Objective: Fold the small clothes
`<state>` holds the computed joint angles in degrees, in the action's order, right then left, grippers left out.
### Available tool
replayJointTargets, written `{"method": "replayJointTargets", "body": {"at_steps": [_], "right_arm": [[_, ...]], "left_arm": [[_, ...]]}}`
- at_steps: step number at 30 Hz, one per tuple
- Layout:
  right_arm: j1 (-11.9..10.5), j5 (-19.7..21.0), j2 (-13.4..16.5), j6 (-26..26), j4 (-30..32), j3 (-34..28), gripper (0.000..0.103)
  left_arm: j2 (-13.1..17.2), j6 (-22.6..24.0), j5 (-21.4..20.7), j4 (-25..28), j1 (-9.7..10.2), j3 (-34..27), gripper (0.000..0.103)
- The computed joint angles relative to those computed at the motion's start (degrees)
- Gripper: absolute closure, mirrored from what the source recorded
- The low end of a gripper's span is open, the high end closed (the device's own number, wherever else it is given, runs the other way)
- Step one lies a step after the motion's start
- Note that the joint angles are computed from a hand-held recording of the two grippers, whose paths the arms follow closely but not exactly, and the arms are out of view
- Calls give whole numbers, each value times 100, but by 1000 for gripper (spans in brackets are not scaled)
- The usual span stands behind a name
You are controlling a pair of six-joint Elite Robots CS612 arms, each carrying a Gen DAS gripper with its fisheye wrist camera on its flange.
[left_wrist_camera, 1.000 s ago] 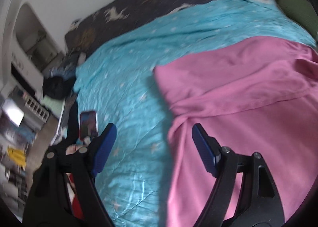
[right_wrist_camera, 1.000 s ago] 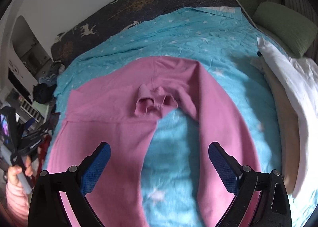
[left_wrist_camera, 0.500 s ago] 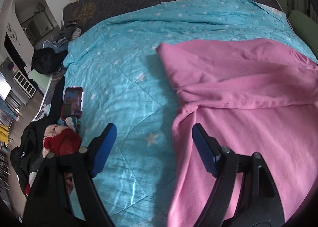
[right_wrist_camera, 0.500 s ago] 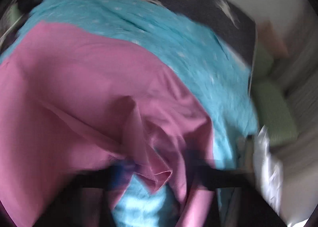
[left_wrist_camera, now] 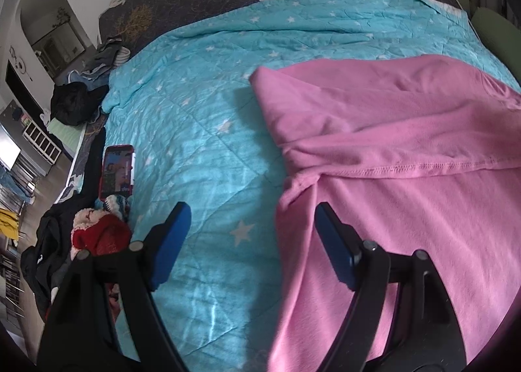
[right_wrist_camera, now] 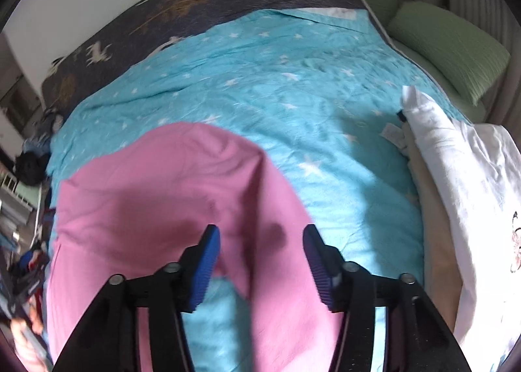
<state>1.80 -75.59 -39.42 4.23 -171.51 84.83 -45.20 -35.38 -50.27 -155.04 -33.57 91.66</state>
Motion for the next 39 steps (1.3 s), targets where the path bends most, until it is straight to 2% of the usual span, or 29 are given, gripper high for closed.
{"method": "replayJointTargets", "body": {"at_steps": [5, 8, 9, 12, 14, 17, 19, 23, 27, 30, 33, 36, 39], "right_arm": [[58, 327, -40, -203, -110, 78, 39], [128, 388, -75, -358, -210, 130, 34], [156, 370, -88, -405, -238, 145, 33], [221, 375, -106, -566, -265, 151, 32], [256, 362, -105, -655, -223, 127, 31], [324, 287, -60, -746, -94, 15, 31], [364, 334, -23, -761, 30, -72, 31], [457, 406, 9, -870, 163, -153, 31], [512, 201, 0, -1004, 256, -160, 30], [478, -150, -6, -813, 309, -153, 30], [354, -292, -10, -250, 512, -150, 30], [143, 160, -13, 462, 787, -121, 30], [20, 707, -18, 543, 809, -30, 30]], "left_arm": [[175, 90, -332, 124, 83, -313, 24], [303, -228, 40, 595, 102, -542, 27], [311, -423, 92, 685, 133, -565, 32], [184, -1049, -553, 592, 328, -410, 56], [105, -1355, -702, 465, 398, -251, 55], [44, -1444, -873, 140, 442, -61, 46], [53, -1321, -704, 154, 401, -40, 41], [13, -1041, -672, 48, 378, 41, 39], [-135, -1351, -308, 419, 340, 176, 37], [-283, -1299, -376, -49, 329, 394, 37], [-285, -719, -414, -479, 258, 338, 37], [-161, -222, -556, -603, 221, 51, 37], [48, 46, -790, -568, 267, -334, 37]]}}
